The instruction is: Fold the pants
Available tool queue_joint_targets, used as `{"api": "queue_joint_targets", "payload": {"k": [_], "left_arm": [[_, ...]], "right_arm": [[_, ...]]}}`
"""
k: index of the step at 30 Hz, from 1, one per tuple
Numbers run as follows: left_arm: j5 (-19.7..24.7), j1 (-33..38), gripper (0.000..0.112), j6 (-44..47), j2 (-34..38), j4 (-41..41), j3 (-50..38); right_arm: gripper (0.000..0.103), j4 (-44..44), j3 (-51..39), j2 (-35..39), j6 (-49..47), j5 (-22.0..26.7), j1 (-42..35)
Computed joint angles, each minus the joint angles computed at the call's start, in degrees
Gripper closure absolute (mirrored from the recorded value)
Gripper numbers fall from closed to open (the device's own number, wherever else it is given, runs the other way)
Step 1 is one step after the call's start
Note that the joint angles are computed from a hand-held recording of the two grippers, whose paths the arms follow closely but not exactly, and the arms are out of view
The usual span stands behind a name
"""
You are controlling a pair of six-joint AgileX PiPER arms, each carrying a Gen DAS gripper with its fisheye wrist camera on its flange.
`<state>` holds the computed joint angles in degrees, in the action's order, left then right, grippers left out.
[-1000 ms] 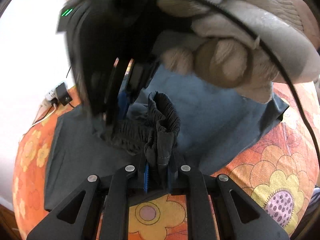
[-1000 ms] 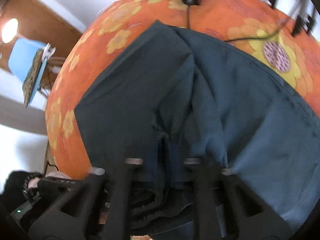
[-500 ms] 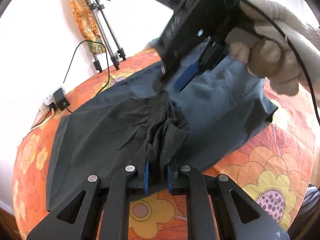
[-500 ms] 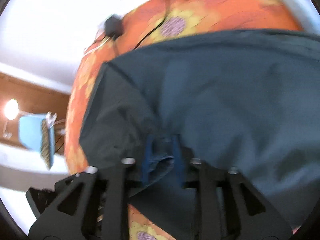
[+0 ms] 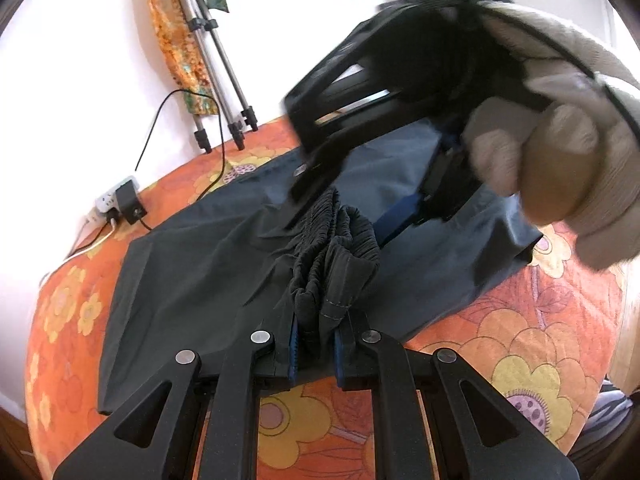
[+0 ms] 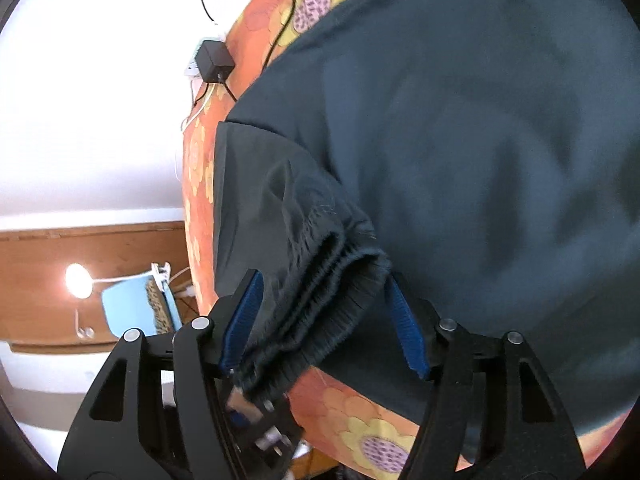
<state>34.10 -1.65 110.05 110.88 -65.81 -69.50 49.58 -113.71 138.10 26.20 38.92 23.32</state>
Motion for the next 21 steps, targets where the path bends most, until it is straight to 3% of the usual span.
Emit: {"api": "queue_joint_targets", "payload": {"k": [3, 5, 8, 14, 21], "left_arm": [[-0.18, -0.71, 0.101, 0.31, -0.86, 0.17, 0.87], [-0.16, -1.47, 0.101, -0.53, -1.35, 0.82, 1.02], [0.63, -2.95, 0.101, -3.51, -1.91, 2.77, 0.45], [1.81, -7.99, 0.101, -8.24, -4.18, 3.49, -0.68], [2.07, -17.85, 0.101, -18.21, -4.7, 3.63, -4.11]], "right_arm": [[0.039, -1.96, -1.82, 0.87, 1.94, -0.18, 0.48], [0.065, -4.21, -2.4, 0.55, 2.18, 0.52, 0.65], [0.082, -10.31, -2.58, -1.06, 3.16, 2.03, 0.92], [0.086, -26.59, -2.45, -7.22, 5.03, 6.81, 0.8], [0.087, -35.96, 9.53, -20.06, 2.64, 8.0, -4.25]]}}
